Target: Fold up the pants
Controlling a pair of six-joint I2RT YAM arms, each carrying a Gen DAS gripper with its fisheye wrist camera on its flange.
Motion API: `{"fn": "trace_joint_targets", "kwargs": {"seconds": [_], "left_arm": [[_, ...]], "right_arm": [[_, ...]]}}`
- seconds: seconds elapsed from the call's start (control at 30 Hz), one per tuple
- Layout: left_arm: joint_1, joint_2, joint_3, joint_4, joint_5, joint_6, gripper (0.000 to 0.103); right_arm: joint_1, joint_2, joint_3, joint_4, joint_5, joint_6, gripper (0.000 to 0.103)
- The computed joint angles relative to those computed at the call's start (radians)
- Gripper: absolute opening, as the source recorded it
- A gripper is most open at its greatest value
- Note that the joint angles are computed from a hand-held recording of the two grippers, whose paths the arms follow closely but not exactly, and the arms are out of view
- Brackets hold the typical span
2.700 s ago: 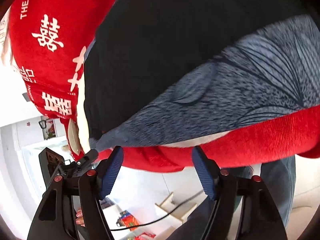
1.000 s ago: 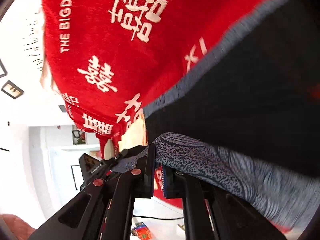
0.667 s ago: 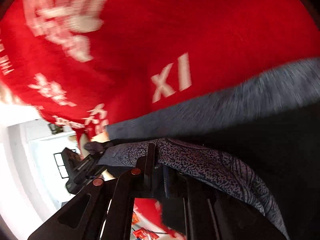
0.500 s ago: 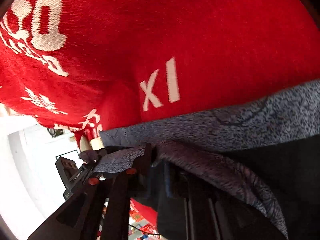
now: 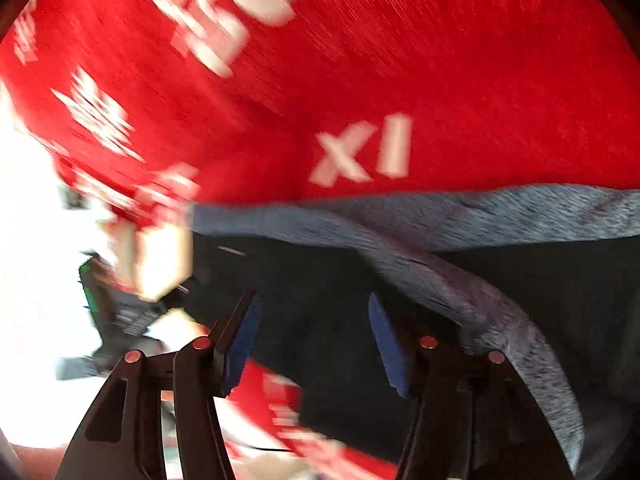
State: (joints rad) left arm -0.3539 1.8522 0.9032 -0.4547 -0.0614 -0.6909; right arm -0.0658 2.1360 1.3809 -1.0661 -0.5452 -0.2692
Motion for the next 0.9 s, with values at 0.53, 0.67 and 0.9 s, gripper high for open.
{"fn": "trace_joint_targets", "kwargs": {"seconds": [0.53, 0.67, 0.9], "left_arm": [[-0.422, -0.130, 0.141, -0.217, 0.005, -0.147, 0.087], [-0.573, -0.062, 0.222, -0.195, 0.032, -0.202, 0.087], [-0.765, -0.065, 0.259, -0.211, 0.002, -0.285, 0.087]], "right_arm": [[-0.609, -0.337, -0.230, -0.161, -0.027, -0.266, 0.070], [-0.961, -0.478, -0.289, -0.266, 0.158, -0.464, 0.070], [-1.426, -0.434, -0.276, -0.232, 0.350, -0.726, 0.070]]}}
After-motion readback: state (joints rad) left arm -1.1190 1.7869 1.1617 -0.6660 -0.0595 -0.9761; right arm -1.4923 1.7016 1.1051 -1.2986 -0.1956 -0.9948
